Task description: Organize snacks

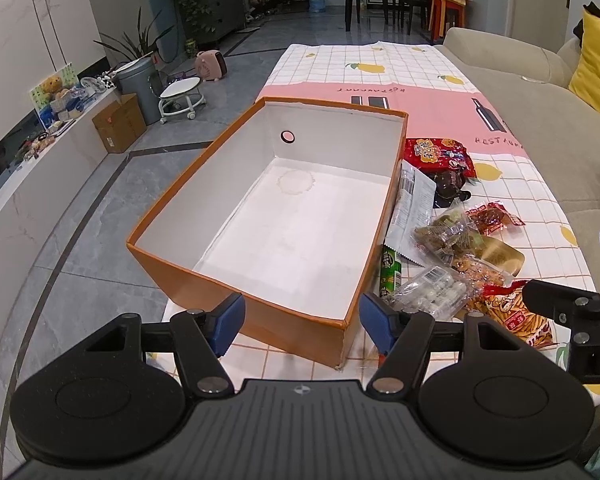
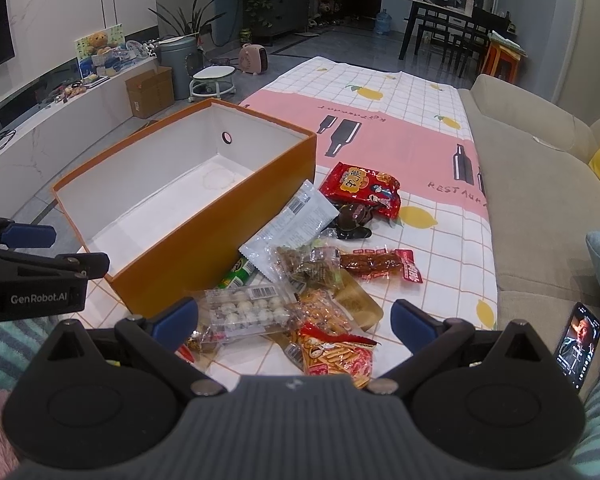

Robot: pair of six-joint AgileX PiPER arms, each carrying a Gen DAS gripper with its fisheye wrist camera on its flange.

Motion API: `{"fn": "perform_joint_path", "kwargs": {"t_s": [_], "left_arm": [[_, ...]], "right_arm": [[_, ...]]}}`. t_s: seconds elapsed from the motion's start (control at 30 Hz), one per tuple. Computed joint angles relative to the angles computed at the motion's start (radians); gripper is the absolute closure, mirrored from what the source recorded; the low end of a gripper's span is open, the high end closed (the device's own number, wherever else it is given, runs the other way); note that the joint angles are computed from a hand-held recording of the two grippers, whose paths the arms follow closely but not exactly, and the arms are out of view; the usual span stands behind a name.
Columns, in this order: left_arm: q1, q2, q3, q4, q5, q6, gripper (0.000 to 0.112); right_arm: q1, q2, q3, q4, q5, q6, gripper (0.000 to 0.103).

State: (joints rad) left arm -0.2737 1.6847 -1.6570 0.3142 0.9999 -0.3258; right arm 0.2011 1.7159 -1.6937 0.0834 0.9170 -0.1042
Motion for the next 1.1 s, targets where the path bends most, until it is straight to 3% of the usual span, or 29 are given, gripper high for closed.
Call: {"fn": "perform_joint_path", "kwargs": {"t_s": [0.9,1.1], "left_arm": [[0.000,0.002,-0.011,-0.029,0.003,0.034,0.035],[-0.001,0.003,-0.023,-0.093,-0.005,0.108,0.035]], "right_arm": [[0.000,-0.001,0.003,0.002,-0.003,-0.002,0.004],[-0.028,-0.018,0.051,0.040,-0.036,-0.051,0.004]]}}
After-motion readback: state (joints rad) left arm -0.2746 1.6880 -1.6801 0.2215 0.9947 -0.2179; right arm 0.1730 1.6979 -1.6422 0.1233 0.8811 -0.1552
